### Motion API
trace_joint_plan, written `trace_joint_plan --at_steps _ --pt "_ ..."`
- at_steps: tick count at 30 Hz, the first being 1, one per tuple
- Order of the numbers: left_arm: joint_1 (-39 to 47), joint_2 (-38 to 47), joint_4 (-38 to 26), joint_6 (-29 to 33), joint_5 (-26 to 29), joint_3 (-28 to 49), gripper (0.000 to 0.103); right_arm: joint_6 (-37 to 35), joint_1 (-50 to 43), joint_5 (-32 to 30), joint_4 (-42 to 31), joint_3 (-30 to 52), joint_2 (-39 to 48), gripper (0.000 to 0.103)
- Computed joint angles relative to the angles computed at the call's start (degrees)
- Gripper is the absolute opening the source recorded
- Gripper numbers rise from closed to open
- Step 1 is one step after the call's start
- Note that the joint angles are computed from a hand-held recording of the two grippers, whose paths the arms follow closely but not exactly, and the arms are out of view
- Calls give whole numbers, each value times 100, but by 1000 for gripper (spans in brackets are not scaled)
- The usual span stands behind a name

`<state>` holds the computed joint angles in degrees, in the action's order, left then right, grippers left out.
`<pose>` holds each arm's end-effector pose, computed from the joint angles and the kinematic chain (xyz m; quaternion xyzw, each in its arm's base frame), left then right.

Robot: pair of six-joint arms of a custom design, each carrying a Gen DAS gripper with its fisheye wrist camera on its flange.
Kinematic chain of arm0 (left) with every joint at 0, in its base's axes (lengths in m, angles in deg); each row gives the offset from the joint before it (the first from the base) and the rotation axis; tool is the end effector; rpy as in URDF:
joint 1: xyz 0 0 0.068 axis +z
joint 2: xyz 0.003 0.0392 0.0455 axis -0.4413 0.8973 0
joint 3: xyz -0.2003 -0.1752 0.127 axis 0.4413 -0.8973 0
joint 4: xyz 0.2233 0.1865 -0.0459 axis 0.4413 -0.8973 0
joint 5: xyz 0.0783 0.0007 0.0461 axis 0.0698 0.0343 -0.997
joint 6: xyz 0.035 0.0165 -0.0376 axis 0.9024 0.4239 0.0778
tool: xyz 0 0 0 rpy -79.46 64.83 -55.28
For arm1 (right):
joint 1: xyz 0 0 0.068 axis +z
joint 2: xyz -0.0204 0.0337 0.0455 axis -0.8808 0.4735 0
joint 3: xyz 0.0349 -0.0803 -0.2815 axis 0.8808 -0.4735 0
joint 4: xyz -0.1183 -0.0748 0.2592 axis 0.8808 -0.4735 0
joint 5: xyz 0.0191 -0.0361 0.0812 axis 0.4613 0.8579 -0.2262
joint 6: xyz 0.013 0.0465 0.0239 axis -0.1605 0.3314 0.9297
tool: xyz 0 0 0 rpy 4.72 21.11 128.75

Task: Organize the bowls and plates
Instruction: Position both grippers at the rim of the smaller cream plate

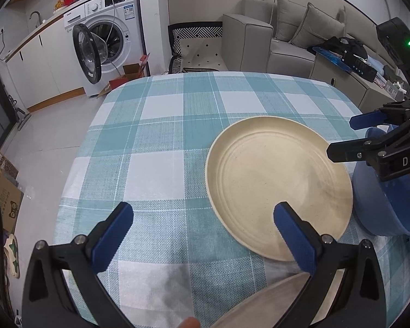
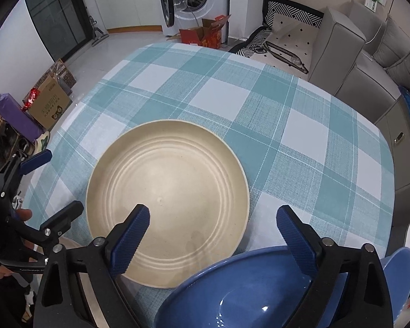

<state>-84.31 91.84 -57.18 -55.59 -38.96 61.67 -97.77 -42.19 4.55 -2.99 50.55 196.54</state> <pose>0.2240 -0.3189 0.0833 -0.2027 0.9221 0.0598 0.3242 0.4041 0.1519 0.1179 -0.4550 0.8700 0.0903 0.1673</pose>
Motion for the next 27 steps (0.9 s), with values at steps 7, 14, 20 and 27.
trace_joint_plan --at_steps 7,14,20,27 --pt "48 87 108 114 84 32 103 -29 101 296 -144 289 302 92" --pt "130 119 257 252 155 3 103 -33 185 475 -346 563 588 86" --pt "161 152 350 311 207 -21 103 52 206 540 -528 807 801 84" --pt "209 185 397 375 244 -27 103 37 233 541 -624 938 910 81"
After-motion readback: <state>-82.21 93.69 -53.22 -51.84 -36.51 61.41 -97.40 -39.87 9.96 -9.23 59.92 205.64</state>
